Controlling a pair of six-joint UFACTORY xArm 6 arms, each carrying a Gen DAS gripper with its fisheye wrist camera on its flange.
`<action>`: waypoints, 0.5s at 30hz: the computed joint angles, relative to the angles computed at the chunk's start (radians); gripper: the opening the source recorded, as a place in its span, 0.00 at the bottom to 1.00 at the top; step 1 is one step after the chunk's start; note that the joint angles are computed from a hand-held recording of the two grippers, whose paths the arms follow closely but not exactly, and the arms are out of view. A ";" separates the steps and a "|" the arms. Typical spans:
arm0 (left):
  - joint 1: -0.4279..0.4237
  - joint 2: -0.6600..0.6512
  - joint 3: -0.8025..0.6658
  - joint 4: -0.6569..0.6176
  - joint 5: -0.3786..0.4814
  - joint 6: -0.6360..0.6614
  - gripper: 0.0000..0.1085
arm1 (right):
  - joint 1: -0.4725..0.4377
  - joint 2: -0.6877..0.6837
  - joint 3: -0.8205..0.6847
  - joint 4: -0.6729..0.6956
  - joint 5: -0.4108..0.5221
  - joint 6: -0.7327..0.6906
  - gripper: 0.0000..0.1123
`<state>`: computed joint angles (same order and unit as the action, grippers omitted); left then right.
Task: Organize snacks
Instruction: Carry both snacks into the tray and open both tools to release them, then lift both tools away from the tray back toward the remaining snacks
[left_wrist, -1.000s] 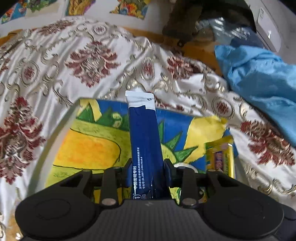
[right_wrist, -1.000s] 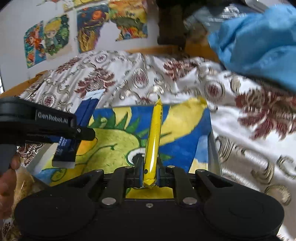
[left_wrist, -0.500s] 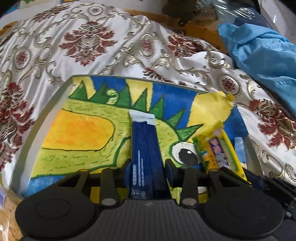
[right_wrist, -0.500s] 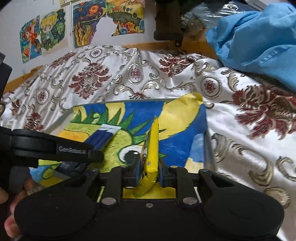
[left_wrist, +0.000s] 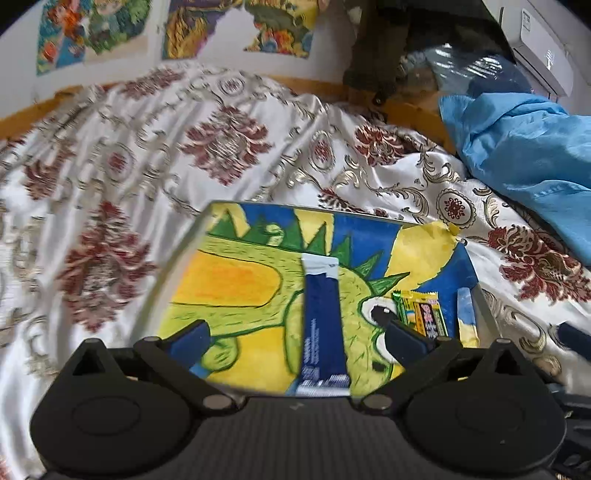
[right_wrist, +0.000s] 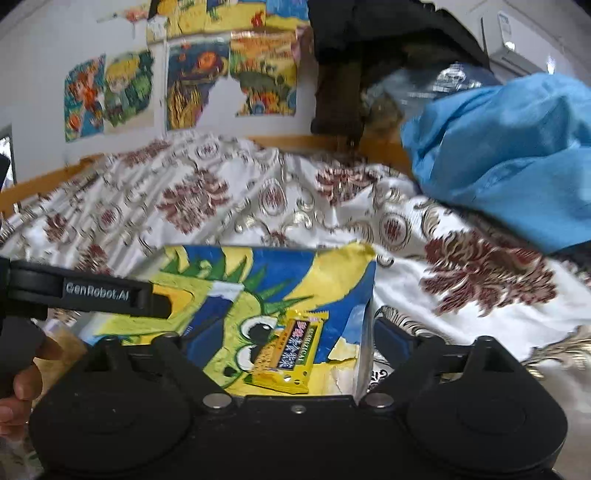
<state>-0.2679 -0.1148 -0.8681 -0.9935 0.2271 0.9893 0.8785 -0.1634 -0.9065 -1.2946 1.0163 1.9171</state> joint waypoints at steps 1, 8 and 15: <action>0.006 -0.030 0.023 -0.016 -0.002 0.019 0.94 | 0.025 -0.017 0.006 -0.006 0.026 0.010 0.91; 0.042 -0.275 0.197 -0.225 -0.042 0.274 0.94 | 0.203 -0.066 0.000 -0.003 0.197 0.035 0.91; 0.118 -0.549 0.382 -0.244 0.008 0.369 0.95 | 0.376 -0.032 -0.051 0.011 0.353 0.068 0.91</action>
<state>-0.1498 -0.6635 -0.4859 -1.2375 0.2348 1.3585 1.2545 -0.1958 -0.9574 -1.2838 1.3689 1.9856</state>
